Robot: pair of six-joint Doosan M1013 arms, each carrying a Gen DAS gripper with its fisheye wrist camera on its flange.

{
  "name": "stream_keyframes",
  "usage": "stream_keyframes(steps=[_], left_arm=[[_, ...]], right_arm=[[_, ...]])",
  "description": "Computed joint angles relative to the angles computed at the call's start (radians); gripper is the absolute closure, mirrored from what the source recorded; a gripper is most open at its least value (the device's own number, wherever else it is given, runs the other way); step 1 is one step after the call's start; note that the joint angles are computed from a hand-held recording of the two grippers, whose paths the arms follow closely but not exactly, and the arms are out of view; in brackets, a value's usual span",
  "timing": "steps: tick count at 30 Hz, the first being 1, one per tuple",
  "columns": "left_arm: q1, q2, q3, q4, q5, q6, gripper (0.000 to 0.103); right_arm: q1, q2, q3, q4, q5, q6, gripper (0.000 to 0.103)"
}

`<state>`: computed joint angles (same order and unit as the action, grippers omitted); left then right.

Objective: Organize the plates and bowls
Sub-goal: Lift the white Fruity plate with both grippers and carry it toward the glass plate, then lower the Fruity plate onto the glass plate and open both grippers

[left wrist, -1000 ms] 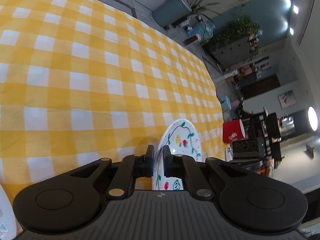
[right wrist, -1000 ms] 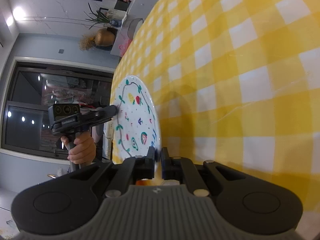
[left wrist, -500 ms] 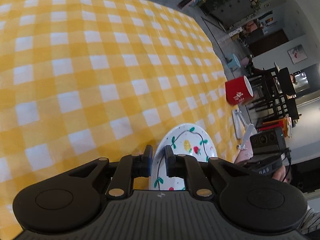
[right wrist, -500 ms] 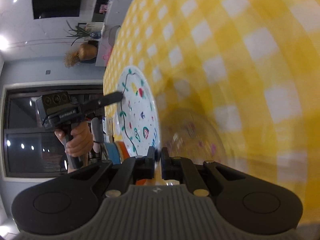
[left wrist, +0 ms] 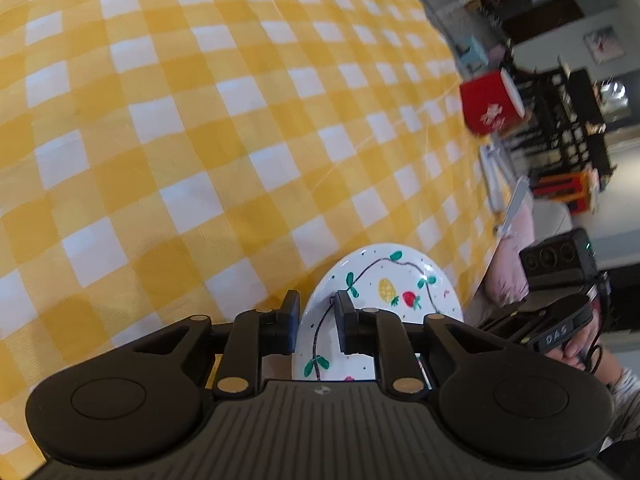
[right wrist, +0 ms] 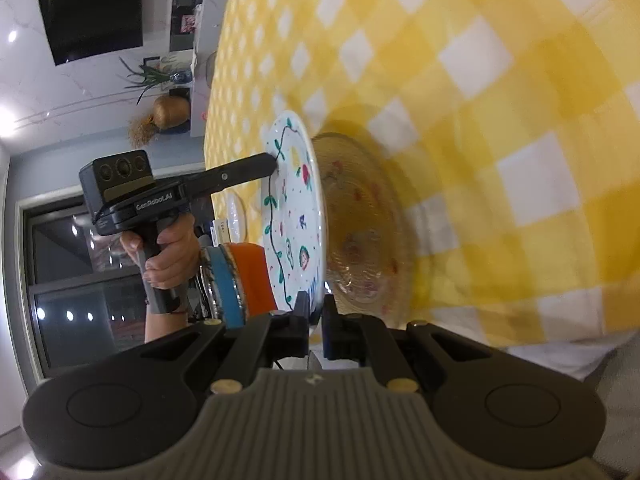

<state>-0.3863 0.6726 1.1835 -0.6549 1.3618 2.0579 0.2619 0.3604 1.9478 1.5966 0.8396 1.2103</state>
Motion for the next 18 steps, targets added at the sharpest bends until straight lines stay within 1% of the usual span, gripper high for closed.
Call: stream_keyframes(steps=[6, 12, 18], left_arm=[[-0.018, 0.009, -0.019, 0.057, 0.043, 0.003, 0.081], [-0.030, 0.010, -0.022, 0.086, 0.043, 0.000, 0.081], [-0.032, 0.011, -0.027, 0.097, 0.049, -0.011, 0.081]], right_arm=[[0.002, 0.002, 0.014, 0.009, 0.014, 0.011, 0.098], [0.005, 0.013, -0.001, -0.033, 0.000, 0.059, 0.097], [0.007, 0.024, 0.000, -0.024, 0.005, 0.068, 0.097]])
